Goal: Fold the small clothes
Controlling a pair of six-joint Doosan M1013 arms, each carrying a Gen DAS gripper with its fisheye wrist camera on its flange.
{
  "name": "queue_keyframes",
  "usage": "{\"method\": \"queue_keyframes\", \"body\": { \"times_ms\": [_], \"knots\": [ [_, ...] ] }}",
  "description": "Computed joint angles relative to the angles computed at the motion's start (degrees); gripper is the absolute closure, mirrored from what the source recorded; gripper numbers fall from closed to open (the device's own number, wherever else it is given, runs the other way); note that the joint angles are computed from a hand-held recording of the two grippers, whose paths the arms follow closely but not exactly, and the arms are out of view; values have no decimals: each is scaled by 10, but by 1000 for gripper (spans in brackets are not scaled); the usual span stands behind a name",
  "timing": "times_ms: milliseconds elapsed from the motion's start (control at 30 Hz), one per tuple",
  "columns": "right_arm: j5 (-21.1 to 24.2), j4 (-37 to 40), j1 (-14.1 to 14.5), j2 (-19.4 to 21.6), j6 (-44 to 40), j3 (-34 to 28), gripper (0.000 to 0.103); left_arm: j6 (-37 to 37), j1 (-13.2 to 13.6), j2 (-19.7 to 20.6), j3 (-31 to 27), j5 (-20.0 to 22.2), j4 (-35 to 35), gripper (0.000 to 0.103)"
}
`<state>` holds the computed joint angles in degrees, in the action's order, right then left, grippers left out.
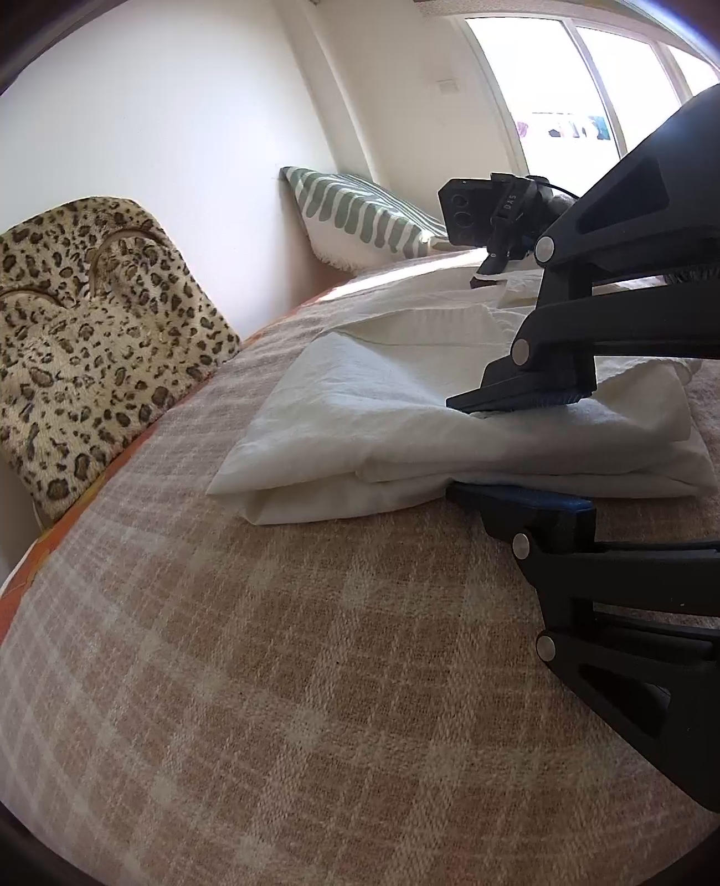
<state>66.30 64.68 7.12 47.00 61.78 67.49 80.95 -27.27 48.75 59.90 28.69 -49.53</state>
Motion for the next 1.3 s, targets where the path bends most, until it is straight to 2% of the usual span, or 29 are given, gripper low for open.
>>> {"method": "queue_keyframes", "body": {
  "times_ms": [67, 333, 567, 733, 1000, 1300],
  "knots": [
    [-11, -5, 2, -3, 1, 2, 85, -45, -7, 0, -9, 0, 75, 87],
    [-80, -60, 20, -39, -41, 19, 90, -179, -35, -7, -39, 16, 346, 92],
    [-133, -95, 33, -68, -79, 36, 91, -229, -56, -15, -49, 20, 485, 92],
    [-163, -91, 35, -93, -117, 59, 92, -238, -67, -15, -61, 18, 527, 93],
    [-193, -86, 32, -124, -146, 79, 92, -218, -83, -1, -101, 27, 554, 93],
    [-228, -98, 16, -148, -166, 100, 92, -154, -104, 46, -201, 53, 555, 93]
  ]
}}
